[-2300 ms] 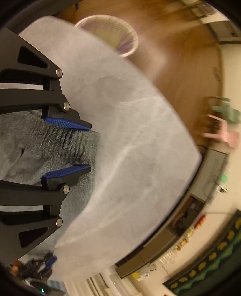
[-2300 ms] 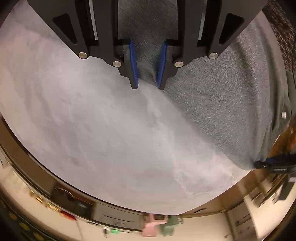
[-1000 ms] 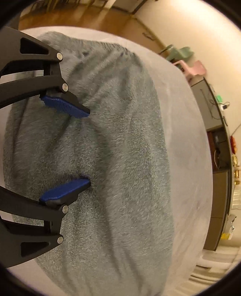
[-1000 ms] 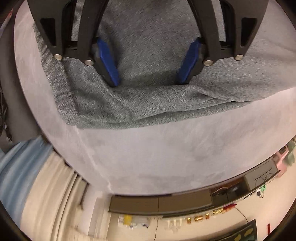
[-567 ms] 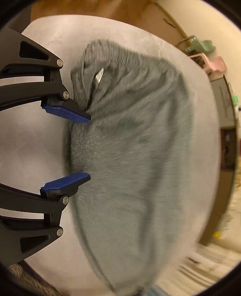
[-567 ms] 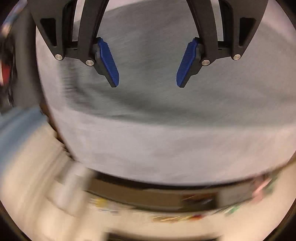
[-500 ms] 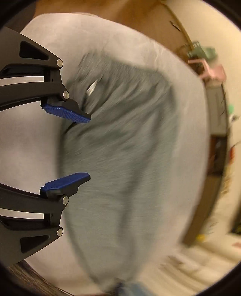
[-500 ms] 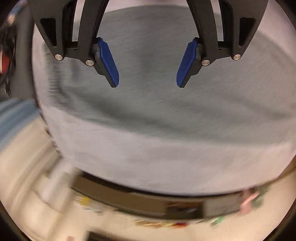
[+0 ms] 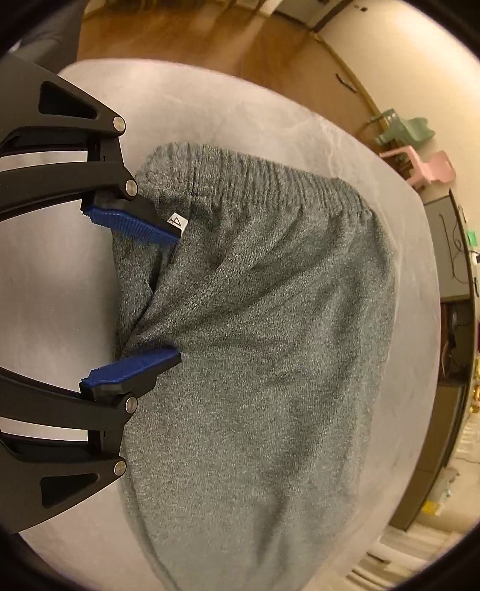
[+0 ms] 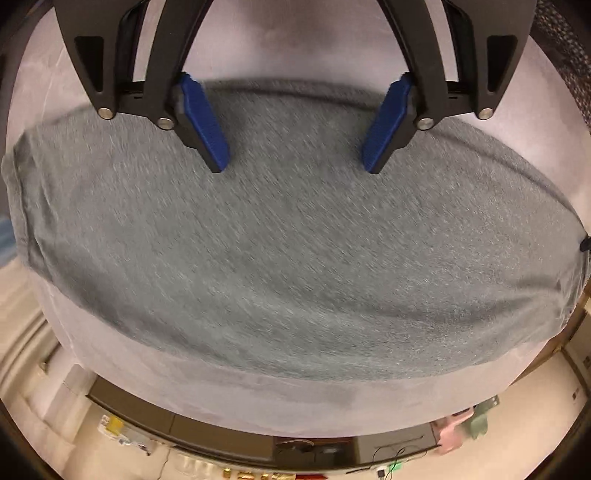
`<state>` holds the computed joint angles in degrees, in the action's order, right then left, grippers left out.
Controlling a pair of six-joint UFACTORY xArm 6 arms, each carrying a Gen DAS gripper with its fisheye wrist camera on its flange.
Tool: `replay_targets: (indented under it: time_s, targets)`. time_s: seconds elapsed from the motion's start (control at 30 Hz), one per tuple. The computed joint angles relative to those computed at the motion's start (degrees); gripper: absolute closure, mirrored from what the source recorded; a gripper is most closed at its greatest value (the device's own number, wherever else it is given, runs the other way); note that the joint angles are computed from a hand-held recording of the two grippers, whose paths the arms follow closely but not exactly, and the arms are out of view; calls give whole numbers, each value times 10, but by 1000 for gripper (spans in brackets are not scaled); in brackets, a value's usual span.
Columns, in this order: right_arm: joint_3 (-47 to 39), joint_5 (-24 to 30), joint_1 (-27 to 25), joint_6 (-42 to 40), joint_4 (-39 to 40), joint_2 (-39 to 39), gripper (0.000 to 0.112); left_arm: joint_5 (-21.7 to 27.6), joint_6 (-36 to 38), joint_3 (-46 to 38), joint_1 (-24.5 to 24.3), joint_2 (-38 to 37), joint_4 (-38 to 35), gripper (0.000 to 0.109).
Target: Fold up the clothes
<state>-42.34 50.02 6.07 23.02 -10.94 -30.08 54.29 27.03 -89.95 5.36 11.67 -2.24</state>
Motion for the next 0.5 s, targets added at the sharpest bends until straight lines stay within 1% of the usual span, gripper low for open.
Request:
replay_targets:
  time_s: [0.03,0.07,0.13,0.17,0.2,0.27,0.3,0.33,0.37,0.43,0.47,0.5]
  targets:
    - [20,-10,3,11,-7,-21,33,-11,-6,7,-6,-8,13,50]
    - [26,-4,9,20,-12,-32,33,-22,0,16,-12,-23,4,50]
    - [18,22,15,28,-2,-44,34,-29,33,20,-22,-50,-64,49]
    - [14,25,16,38,-4,-50,35,-28,47,13,-29,-54,-96,48]
    - [13,13,11,45,0,-61,35,-22,48,10,-40,-60,-116,48]
    - [10,-24,-7,51,17,-70,35,4,46,-14,-64,-46,-134,48]
    - [10,-23,3,73,7,-76,35,14,48,-28,-77,-29,-130,48]
    - [4,-10,12,72,11,-75,35,18,50,-39,-91,-13,-126,48]
    - [-4,-22,-3,91,-9,-50,35,16,47,-25,-109,-18,-107,48]
    - [-20,3,-18,93,-15,-33,35,5,36,6,-148,-29,-67,48]
    - [-18,11,-32,87,-9,-30,35,-16,40,27,-162,-37,-55,48]
    - [-17,19,-48,73,1,-27,35,-24,51,46,-176,-47,-49,48]
